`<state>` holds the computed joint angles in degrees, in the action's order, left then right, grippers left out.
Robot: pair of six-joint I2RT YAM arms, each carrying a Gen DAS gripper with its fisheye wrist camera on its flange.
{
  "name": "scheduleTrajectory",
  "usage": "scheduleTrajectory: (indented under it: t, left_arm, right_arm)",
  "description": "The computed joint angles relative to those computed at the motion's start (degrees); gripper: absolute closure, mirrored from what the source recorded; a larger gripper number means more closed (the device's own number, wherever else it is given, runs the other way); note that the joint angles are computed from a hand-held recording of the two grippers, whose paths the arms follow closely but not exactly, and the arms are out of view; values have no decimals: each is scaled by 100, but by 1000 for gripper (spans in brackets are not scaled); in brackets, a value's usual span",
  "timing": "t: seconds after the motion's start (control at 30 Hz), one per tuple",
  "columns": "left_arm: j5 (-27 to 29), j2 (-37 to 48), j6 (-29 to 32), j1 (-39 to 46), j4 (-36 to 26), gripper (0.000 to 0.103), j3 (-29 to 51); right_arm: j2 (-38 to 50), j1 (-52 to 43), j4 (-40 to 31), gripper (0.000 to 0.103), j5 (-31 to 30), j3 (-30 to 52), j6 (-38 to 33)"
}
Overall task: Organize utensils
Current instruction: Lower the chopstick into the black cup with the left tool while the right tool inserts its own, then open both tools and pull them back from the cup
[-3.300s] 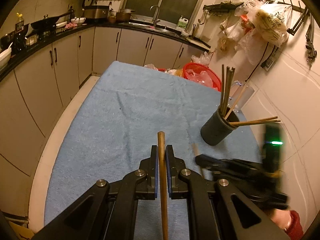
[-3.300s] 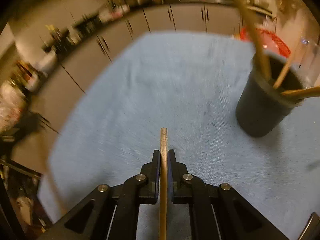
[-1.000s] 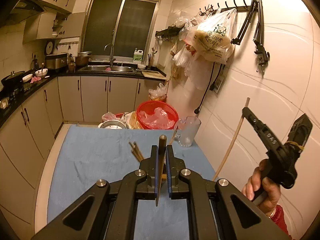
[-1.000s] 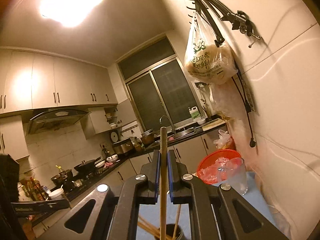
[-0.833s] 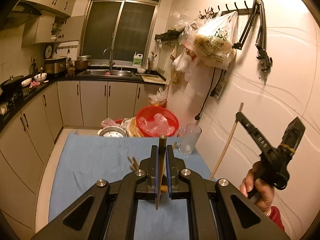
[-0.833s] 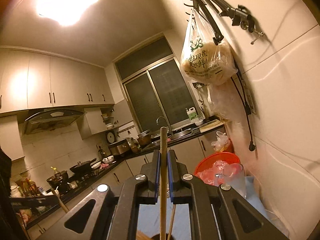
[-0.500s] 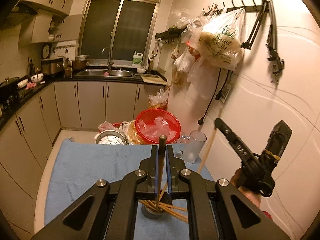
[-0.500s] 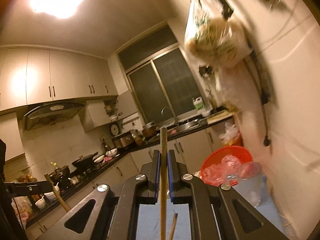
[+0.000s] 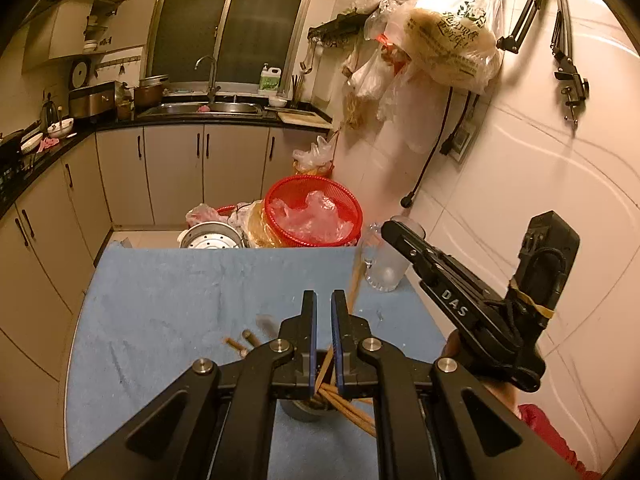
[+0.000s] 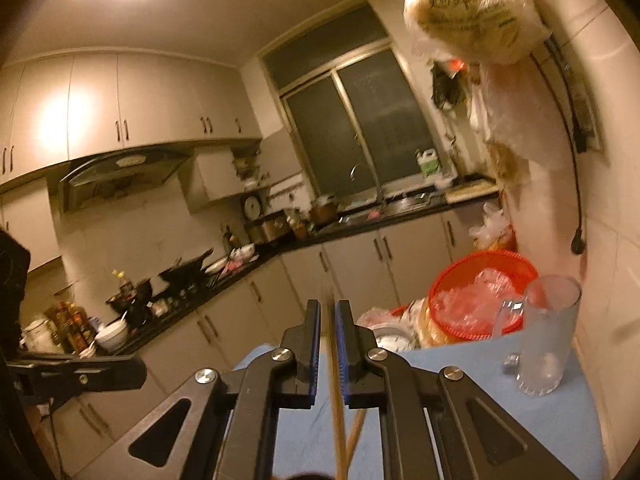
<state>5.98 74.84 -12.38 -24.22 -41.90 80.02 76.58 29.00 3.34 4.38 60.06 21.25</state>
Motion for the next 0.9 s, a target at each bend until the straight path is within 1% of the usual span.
scheduleTrajectory:
  t: [0.1, 0.23, 0.27, 0.33, 0.37, 0.4, 0.43, 0.47, 0.5, 0.53, 0.57, 0.6, 0.63, 0.67, 0.7, 0.77, 0.8, 0.87, 0.9]
  left_arm:
    - [-22, -44, -59, 17, -115, 96, 31]
    - [-66, -319, -95, 41, -261, 96, -14]
    - [-95, -388, -95, 32, -276, 96, -36]
    - [-247, -726, -94, -20, -314, 94, -200]
    - [-343, -849, -103, -58, -318, 92, -276]
    - [-481, -1083, -120, -111, -328, 90, -433]
    - [-580, -1268, -137, -149, -324, 79, -566]
    - [-726, -1530, -167, -210, -312, 61, -774]
    - [-977, -1842, -228, -337, -283, 52, -1049]
    - [-1207, -2092, -272, -458, -246, 40, -1280]
    - [-1545, -2379, -340, -655, -214, 37, -1572]
    - [-1863, -2591, -403, -870, -247, 37, -1802]
    - [-2186, -2782, -468, -1127, -365, 37, -2010]
    - [-2420, -2982, -563, -1344, -481, 36, -2232]
    - [-2631, -3160, -703, -1545, -582, 36, -2433]
    - [-3208, -3502, -1105, -2071, -848, 32, -2853]
    - [-3555, -3640, -1377, -2381, -1037, 32, -3044]
    - [-4223, -3728, -1880, -2948, -1423, 32, -3270]
    - [-4445, -3723, -2137, -3198, -1633, 32, -3341]
  right_arm:
    - [-259, 10, -197, 91, 27, -90, -88]
    - [-980, 35, -612, 89, 261, -256, -99]
    - [-1228, 60, -768, 86, 346, -301, -87]
    - [-1725, 257, -1218, 72, 768, -318, -70]
    - [-1946, 407, -1447, 55, 1001, -321, -41]
    - [-2219, 631, -1732, 34, 1306, -345, 25]
    - [-2530, 1030, -2036, 28, 1823, -399, 109]
    - [-2677, 1346, -2264, 27, 2237, -403, 170]
    - [-2799, 1900, -2697, 27, 2943, -355, 336]
    - [-2838, 2485, -3156, 27, 3616, -282, 589]
    - [-2786, 3126, -3728, 25, 4258, -170, 999]
    - [-2679, 3596, -4217, 23, 4706, -64, 1441]
    - [-2445, 4159, -4975, 23, 5210, 117, 2198]
    - [-2120, 4628, -5853, 22, 5554, 347, 3123]
    - [-1739, 5020, -6777, 21, 5721, 588, 4142]
    - [-1186, 5524, -7932, 21, 5718, 841, 5568]
    - [-951, 5759, -8313, 21, 5650, 880, 6177]
    - [-574, 6118, -8759, 21, 5476, 901, 7049]
    - [-388, 6272, -8973, 21, 5431, 917, 7450]
